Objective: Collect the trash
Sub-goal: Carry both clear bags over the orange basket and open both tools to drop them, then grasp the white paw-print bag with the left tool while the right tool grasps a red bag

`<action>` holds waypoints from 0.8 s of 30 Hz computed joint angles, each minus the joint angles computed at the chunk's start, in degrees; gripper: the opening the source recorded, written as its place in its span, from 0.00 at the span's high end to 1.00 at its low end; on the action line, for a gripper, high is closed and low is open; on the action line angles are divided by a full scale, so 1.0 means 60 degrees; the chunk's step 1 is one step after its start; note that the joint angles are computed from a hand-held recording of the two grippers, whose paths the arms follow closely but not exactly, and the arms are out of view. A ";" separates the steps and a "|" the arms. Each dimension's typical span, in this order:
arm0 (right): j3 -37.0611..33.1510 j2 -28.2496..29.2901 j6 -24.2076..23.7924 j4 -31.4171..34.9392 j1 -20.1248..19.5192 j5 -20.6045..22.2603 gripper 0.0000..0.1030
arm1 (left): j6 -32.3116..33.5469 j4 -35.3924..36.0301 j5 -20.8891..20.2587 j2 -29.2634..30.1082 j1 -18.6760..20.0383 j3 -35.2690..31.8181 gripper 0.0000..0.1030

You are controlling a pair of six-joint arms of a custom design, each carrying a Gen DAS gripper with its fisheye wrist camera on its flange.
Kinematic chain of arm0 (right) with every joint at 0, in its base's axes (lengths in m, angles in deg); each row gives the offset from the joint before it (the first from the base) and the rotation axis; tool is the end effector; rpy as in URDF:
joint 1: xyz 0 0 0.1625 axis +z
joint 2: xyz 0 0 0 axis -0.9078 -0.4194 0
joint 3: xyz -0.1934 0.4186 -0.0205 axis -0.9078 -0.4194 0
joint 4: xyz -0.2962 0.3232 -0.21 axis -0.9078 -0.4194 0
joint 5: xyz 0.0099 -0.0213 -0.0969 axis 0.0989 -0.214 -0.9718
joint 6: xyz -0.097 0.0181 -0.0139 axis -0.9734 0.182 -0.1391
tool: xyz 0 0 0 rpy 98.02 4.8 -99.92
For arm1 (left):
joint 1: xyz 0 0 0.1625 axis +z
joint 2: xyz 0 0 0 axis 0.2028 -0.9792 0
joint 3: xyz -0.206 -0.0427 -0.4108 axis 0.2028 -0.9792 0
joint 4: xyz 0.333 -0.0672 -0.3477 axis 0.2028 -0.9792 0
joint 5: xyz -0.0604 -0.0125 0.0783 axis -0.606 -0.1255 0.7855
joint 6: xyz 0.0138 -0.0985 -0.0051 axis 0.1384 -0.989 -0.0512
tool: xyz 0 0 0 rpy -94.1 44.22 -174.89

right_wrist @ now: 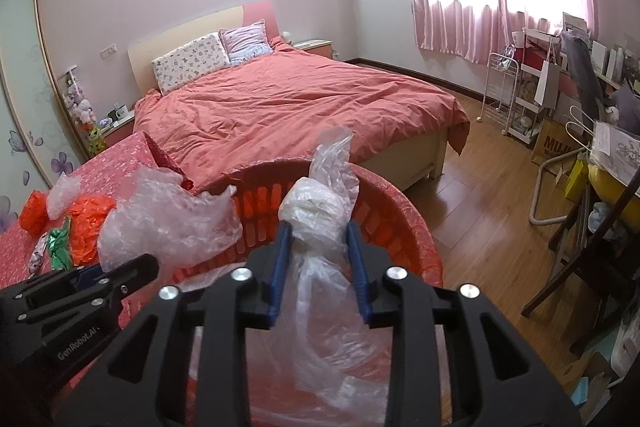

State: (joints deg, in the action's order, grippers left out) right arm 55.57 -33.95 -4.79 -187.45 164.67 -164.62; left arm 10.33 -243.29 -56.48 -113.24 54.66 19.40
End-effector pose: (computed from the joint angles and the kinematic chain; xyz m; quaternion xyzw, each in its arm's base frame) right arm 0.2053 -0.7975 0.1058 0.0463 -0.8250 0.4576 0.3284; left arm -0.1514 -0.7980 0.2012 0.2635 0.9024 -0.2562 0.2251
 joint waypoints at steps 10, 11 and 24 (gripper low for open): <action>0.0203 -0.0085 -0.0086 -0.0274 -0.0005 -0.0133 0.56 | 0.0005 0.0019 0.0231 -0.0079 -0.0018 0.0066 0.60; 0.0245 -0.0105 -0.0107 -0.0302 -0.0003 -0.0134 0.56 | 0.0018 -0.0023 0.0248 -0.0103 -0.0021 0.0087 0.59; 0.0221 0.0186 -0.0457 -0.0215 0.0591 -0.0079 0.52 | 0.0464 -0.1076 0.0855 -0.1029 0.0164 0.0688 0.59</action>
State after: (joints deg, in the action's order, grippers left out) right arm 56.90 -32.84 -7.53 -188.74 168.22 -165.10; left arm 13.11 -249.74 -51.34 -119.41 55.64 23.52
